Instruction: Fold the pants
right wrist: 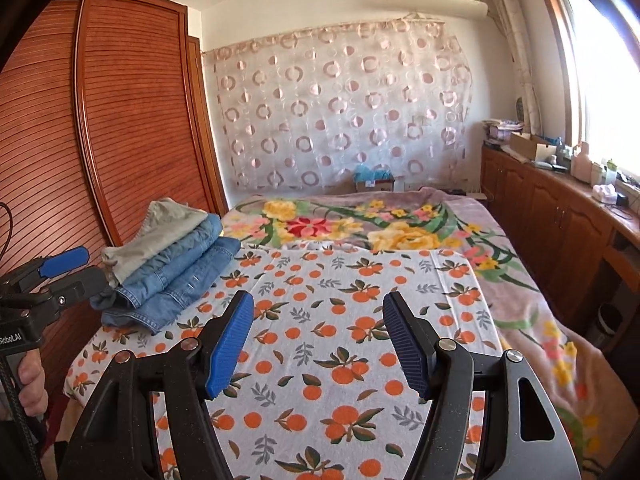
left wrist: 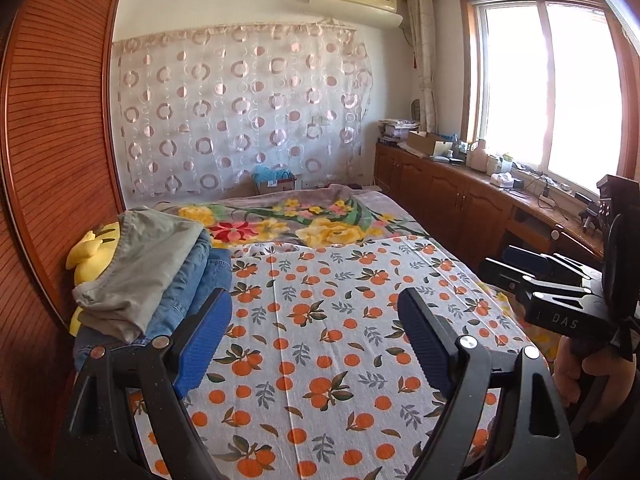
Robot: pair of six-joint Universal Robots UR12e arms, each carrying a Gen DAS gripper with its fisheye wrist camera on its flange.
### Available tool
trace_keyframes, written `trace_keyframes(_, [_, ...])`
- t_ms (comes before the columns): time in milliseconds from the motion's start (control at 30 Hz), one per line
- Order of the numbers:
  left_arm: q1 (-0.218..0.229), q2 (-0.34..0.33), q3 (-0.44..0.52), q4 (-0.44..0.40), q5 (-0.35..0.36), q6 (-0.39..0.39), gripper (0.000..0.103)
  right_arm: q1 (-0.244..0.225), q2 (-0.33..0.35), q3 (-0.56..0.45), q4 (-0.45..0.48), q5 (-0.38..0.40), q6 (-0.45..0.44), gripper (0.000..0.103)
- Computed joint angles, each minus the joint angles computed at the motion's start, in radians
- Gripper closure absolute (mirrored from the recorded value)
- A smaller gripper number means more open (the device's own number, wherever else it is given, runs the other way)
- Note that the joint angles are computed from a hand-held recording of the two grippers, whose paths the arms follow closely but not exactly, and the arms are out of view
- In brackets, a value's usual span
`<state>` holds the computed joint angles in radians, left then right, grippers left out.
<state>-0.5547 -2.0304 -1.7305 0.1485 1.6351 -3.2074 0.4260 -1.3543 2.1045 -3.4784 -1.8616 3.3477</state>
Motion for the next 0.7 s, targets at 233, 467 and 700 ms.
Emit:
trace_keyframes(233, [-0.001,0.028,-0.043,0.04,0.013,-0.011,0.018,0.02,-0.002,0.019,-0.04,-0.044,-0.016,0.034])
trace_keyframes(467, [0.003,0.037,-0.076,0.059,0.035,-0.024,0.018,0.04,0.015,0.025,-0.076,-0.079,-0.017,0.034])
trace_keyframes(700, [0.012,0.043,-0.098,0.06,0.048,-0.047,0.018,0.035,0.016,0.03,-0.075,-0.063,-0.008,0.034])
